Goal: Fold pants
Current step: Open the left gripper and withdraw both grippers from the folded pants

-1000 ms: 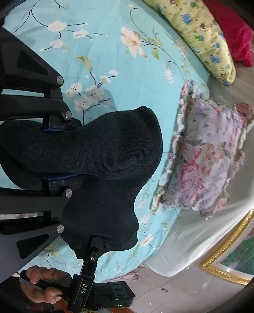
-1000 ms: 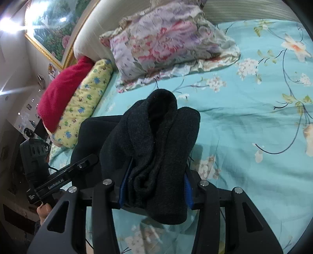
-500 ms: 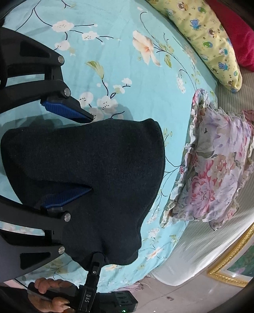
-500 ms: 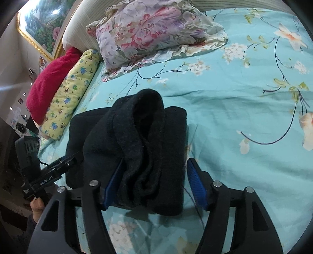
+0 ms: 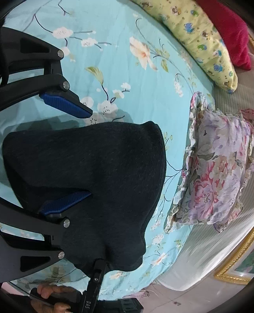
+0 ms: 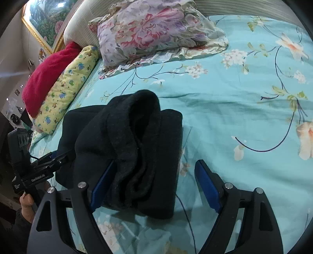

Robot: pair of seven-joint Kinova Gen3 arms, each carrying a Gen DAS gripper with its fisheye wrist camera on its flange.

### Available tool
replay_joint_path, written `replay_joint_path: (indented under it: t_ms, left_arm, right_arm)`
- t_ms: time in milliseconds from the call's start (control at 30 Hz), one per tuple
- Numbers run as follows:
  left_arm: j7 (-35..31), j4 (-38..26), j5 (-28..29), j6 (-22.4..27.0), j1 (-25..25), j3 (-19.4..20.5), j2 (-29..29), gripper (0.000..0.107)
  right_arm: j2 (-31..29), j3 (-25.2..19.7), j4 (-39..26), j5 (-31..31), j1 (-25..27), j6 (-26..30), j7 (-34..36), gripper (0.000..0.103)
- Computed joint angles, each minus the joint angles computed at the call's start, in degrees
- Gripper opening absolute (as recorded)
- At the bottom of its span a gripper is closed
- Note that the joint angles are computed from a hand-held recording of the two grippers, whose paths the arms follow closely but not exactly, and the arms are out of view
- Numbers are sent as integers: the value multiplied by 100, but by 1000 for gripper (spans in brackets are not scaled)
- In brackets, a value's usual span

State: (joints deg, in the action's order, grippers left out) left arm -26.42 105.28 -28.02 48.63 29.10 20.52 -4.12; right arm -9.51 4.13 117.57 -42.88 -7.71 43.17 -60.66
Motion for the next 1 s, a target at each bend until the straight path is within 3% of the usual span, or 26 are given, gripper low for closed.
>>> replay_joint_path:
  t_ms: [133, 400, 667, 1000]
  left_arm:
    - [315, -133, -366, 416, 187, 200, 87, 77]
    - [463, -128, -446, 704, 490, 288, 52, 79]
    - [686, -95, -587, 1012, 643, 463, -58, 80]
    - [1192, -260, -999, 1973, 1036, 749, 27, 85]
  right_arm:
    - [-112, 5, -15, 51, -27, 69, -39, 83]
    - [-475, -151, -13, 569, -185, 94, -402, 83]
    - [-929, -485, -13, 1457, -499, 16, -1023, 87]
    - [-1215, -886, 60, 2419, -855, -66, -1713, 87]
